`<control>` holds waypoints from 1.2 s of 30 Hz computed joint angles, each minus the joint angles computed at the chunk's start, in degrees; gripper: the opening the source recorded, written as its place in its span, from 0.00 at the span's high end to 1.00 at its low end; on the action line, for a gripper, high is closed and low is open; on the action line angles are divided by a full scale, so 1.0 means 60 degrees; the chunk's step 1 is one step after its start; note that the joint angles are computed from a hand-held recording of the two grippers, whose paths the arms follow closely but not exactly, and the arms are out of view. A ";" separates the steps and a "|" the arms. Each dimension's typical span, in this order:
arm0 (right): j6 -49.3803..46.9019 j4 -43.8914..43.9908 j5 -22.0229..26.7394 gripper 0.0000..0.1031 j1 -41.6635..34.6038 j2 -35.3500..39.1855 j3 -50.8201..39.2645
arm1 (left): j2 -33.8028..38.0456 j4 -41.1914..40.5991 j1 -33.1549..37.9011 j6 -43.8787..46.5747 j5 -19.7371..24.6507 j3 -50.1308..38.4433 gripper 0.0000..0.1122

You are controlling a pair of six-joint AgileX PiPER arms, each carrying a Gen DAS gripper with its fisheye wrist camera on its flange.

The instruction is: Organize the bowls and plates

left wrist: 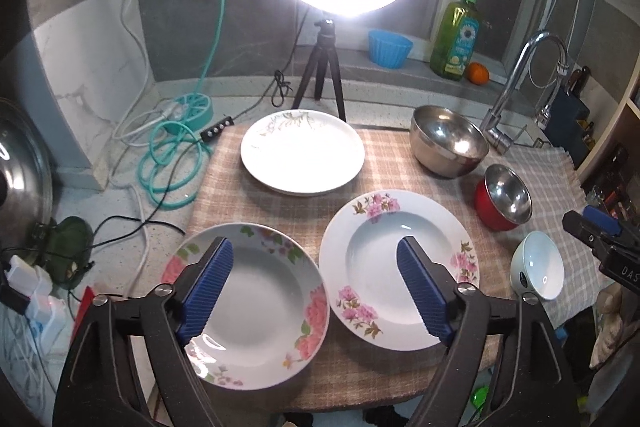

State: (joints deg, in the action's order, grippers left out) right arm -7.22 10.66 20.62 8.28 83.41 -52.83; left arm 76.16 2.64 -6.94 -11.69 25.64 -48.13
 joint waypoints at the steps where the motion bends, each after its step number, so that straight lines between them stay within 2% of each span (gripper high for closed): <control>1: -0.0602 0.0633 0.0133 0.24 -0.0077 0.0078 -0.0011 | 0.0170 -0.0344 0.0062 0.0451 0.0029 -0.0076 0.29; 2: -0.0981 0.1035 0.0207 0.27 -0.0115 0.0161 0.0023 | 0.0292 -0.0622 0.0115 0.0816 0.0052 -0.0127 0.33; 4: -0.1488 0.1552 0.0354 0.43 -0.0110 0.0407 0.0093 | 0.0641 -0.1592 0.0324 0.1995 0.0170 -0.0292 0.39; 6: -0.1852 0.1926 0.0521 0.52 -0.0080 0.0669 0.0113 | 0.1024 -0.2480 0.0522 0.3008 0.0375 -0.0516 0.45; 8: -0.2131 0.2230 0.0614 0.56 -0.0006 0.1016 0.0161 | 0.1519 -0.3643 0.0843 0.4270 0.0785 -0.0830 0.55; 10: -0.2413 0.2571 0.0700 0.58 0.0051 0.1336 0.0201 | 0.2035 -0.4403 0.1089 0.5121 0.1215 -0.1197 0.57; 13: -0.2741 0.3007 0.0905 0.65 0.0077 0.1754 0.0121 | 0.2654 -0.4659 0.1215 0.5653 0.1529 -0.1650 0.64; 17: -0.3254 0.3742 0.1102 0.66 0.0002 0.2202 0.0134 | 0.3437 -0.4984 0.1398 0.6271 0.2098 -0.2338 0.68; 26: -0.3968 0.5010 0.1636 0.68 -0.0350 0.3100 -0.0025 | 0.5125 -0.4750 0.1524 0.6346 0.3110 -0.4000 0.76; 30: -0.4245 0.5467 0.1764 0.72 -0.0442 0.3429 -0.0134 | 0.5549 -0.4622 0.1549 0.6219 0.3469 -0.4520 0.76; 36: -0.4574 0.6075 0.2006 0.72 -0.0649 0.3715 -0.0257 | 0.6069 -0.4531 0.1616 0.6099 0.3929 -0.5143 0.77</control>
State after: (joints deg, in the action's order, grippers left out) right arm -34.66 47.11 32.65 4.39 105.69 -54.37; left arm 112.57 -24.55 2.76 24.90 49.21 -78.99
